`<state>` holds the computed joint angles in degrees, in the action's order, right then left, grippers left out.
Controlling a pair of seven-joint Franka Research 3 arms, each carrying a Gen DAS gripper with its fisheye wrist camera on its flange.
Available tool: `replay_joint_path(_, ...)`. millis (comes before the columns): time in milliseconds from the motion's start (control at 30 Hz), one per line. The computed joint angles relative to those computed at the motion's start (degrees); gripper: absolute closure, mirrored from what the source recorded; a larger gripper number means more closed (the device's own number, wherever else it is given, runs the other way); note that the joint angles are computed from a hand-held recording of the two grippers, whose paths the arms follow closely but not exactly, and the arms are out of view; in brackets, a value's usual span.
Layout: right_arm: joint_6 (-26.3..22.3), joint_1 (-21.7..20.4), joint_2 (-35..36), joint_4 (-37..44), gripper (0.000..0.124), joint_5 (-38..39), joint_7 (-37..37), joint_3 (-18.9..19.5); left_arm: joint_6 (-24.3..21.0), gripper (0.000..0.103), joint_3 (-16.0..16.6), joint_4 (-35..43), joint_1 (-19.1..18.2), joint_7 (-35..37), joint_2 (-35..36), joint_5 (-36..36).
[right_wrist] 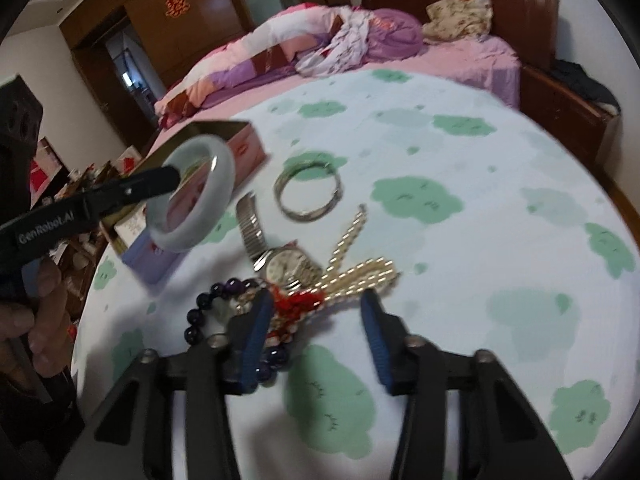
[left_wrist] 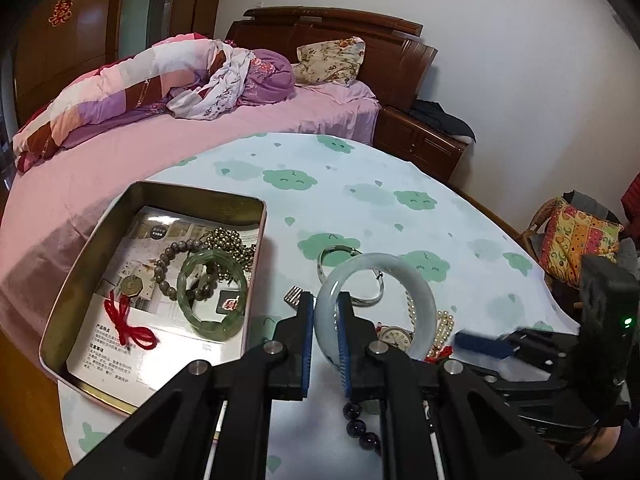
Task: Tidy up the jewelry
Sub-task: 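Grasp the red-string charm with the right tool while the left tool lifts the white bangle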
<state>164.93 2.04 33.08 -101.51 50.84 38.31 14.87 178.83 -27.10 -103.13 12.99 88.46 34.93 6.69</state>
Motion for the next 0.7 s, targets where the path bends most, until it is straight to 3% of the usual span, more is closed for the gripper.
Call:
replay_joint_path(33, -0.87, -0.42, 0.24, 0.21, 0.106, 0.25, -0.31, 0.41, -0.05, 0.093, -0.22, -0.03, 0.18, 0.08, 0.03, -0.01)
replay_joint_path(133, -0.23, -1.16, -0.14, -0.23, 0.112, 2.12, -2.99, 1.57, 0.21, 0.093, -0.25, -0.12, 0.27, -0.05, -0.04, -0.13)
replay_joint_path(267, 2.29, -2.76, -2.05, -1.70, 0.114, 7.28, -8.42, 3.75, 0.61, 0.093, -1.15, -0.37, 1.28, -0.02, -0.18, -0.15)
replay_joint_path(700, 4.96, -1.60, -6.45, -2.25, 0.114, 19.48, -19.56, 3.34, 2.46, 0.093, -4.08, -2.10, 4.47, -0.79, -1.19, 1.10)
